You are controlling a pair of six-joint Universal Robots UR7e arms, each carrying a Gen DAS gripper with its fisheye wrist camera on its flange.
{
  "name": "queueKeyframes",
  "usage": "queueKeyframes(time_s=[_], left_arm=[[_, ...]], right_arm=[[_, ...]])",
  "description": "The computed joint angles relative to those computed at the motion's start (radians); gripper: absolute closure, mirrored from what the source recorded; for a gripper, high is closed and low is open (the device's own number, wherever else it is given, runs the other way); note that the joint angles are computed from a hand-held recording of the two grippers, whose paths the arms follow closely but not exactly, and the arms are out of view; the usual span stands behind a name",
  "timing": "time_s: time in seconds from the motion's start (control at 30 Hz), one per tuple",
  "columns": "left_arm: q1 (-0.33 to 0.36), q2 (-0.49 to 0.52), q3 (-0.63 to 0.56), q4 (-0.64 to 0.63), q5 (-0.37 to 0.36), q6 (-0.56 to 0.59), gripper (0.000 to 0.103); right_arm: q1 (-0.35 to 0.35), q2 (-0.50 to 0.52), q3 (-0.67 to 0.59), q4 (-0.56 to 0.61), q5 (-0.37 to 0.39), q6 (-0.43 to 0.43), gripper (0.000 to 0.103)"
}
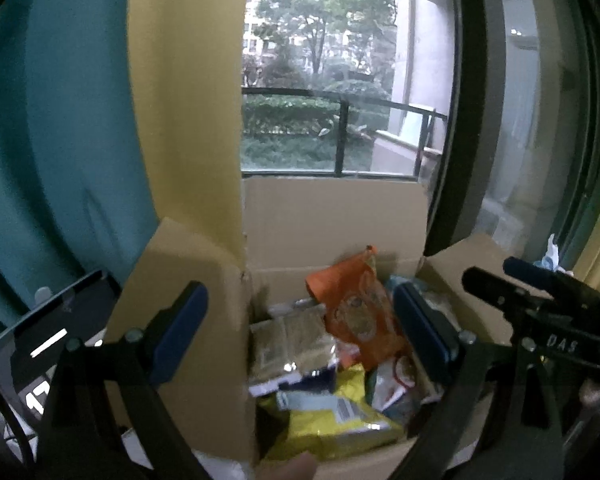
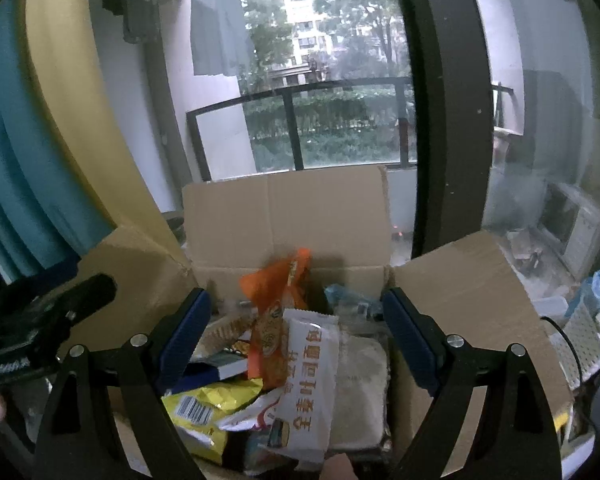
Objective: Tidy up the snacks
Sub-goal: 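Withdraw both grippers from the box toward the purple snack bag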
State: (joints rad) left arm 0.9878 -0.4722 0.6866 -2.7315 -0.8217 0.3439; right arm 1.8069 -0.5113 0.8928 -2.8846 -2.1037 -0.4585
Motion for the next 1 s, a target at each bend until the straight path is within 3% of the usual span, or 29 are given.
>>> queueKeyframes(time_s=[0.67,1.0], left_arm=[[-0.094,-0.310,0.607,-0.259,0.027,-0.086,0.008],[-0.104,-0.413,0.866,-0.223,0.070,-0.214,0.008]], right_arm=[[0.045,-0.291,0.515,-0.162,-0.065,0.021,0.013],[0.016,-0.408,0.747,-0.123,-0.035,0.024,0.013]])
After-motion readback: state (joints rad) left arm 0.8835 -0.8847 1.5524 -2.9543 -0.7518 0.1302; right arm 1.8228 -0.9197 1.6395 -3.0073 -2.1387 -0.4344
